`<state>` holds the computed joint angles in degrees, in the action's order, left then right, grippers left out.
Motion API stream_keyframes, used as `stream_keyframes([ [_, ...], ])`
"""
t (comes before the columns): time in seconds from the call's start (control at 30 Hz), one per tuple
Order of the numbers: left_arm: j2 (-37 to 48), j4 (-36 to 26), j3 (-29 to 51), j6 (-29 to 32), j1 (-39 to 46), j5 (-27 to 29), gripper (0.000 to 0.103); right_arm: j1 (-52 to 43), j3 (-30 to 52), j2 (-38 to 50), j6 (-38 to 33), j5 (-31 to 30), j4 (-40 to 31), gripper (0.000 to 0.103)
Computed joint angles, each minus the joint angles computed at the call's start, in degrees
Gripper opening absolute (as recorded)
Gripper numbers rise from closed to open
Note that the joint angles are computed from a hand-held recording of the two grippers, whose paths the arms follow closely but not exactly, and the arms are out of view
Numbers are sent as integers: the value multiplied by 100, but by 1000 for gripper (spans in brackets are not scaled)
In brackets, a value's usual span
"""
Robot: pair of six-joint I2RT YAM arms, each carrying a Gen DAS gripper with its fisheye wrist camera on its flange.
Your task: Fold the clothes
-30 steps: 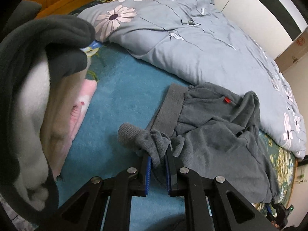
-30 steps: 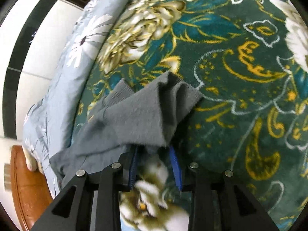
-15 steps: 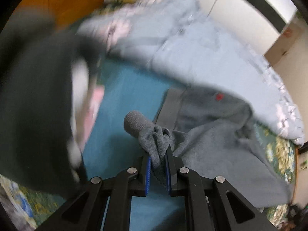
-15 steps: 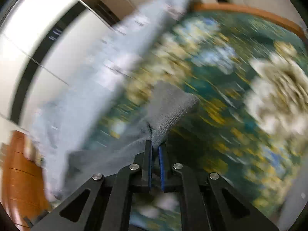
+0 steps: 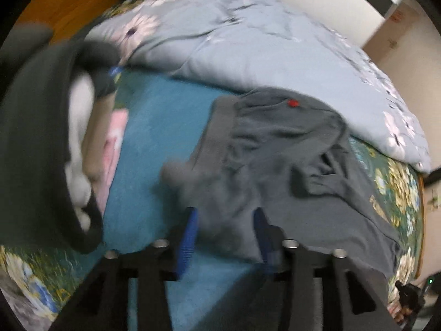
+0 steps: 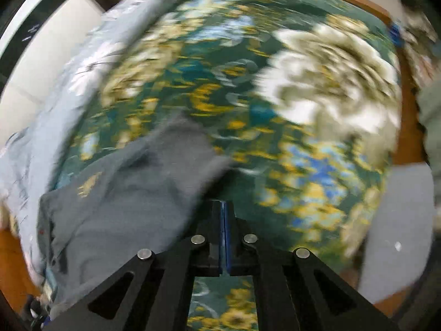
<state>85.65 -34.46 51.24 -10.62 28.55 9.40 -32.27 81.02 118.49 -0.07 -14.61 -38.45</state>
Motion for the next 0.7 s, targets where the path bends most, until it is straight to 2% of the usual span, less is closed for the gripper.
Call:
stream_keyframes([
  [0.1, 260, -70, 517, -15, -198, 76, 57, 52, -162, -166, -342, -80, 277, 2],
  [0.17, 709, 108, 901, -89, -273, 75, 66, 111, 67, -4, -285, -333, 226, 4],
  [0.2, 1127, 288, 1178, -177, -298, -105, 66, 142, 187, 86, -241, -450, 205, 19],
  [0.23, 1541, 357, 1446, -301, -318, -293, 66, 204, 351, 308, 87, -398, 251, 40],
  [0.27, 1955, 392, 1745, -425, -336, -476, 66, 260, 525, 528, 406, -351, 280, 43],
  [0.43, 3825, 124, 3174, -902, -252, -908, 66, 212, 428, 816, 1051, -60, 305, 43],
  [0.5, 4341, -34, 3624, -1071, -263, -968, 66, 86, 307, 804, 1233, -227, 385, 43],
  [0.53, 4454, -64, 3729, -1113, -266, -904, 66, 13, 335, 863, 1393, -555, 359, 42],
  [0.57, 4569, -96, 3838, -1154, -269, -839, 66, -57, 360, 919, 1547, -878, 342, 38],
  [0.6, 4613, -117, 3895, -1137, -288, -833, 66, -64, 357, 904, 1570, -1116, 362, 22],
  [0.63, 4657, -137, 3951, -1120, -306, -826, 66, -68, 351, 888, 1593, -1342, 386, 11],
  [0.7, 4746, -180, 4066, -1086, -343, -812, 66, 41, 329, 753, 1498, -1344, 403, 6],
])
